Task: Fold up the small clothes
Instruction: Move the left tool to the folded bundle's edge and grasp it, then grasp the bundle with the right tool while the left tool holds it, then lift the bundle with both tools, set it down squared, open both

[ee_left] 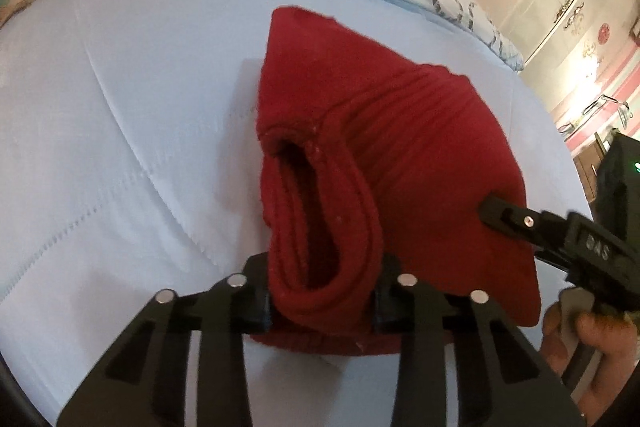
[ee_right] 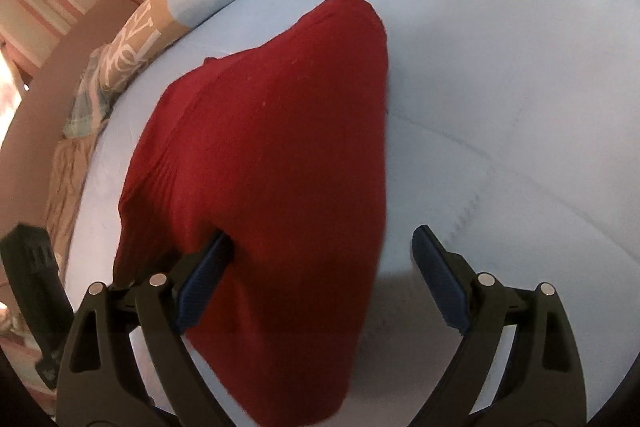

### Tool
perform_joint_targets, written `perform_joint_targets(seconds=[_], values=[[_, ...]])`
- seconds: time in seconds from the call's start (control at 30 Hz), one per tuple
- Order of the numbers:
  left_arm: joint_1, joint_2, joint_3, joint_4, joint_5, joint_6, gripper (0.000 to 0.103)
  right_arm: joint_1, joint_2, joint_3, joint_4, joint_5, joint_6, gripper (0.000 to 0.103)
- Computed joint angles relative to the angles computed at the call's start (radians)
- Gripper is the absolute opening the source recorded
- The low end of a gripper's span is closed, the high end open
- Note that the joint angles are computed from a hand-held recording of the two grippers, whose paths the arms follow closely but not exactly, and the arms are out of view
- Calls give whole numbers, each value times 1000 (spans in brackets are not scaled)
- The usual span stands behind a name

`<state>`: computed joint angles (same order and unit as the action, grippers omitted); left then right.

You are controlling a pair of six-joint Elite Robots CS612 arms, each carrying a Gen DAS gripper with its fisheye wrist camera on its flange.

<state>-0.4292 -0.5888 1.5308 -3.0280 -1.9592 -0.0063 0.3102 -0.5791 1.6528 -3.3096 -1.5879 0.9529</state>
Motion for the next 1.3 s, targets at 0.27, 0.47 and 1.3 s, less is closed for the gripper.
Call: perform_joint_targets(seconds=[0.27, 0.47, 1.3], values=[[5, 5, -7, 0, -13, 0, 33, -60, 40, 8, -192, 220, 81, 97], [5, -2, 12, -21, -7, 6, 33, -64, 4, 0, -77, 178, -40, 100], [-21, -39, 50, -88, 86, 10, 28, 30, -10, -120, 179, -185, -341, 47]])
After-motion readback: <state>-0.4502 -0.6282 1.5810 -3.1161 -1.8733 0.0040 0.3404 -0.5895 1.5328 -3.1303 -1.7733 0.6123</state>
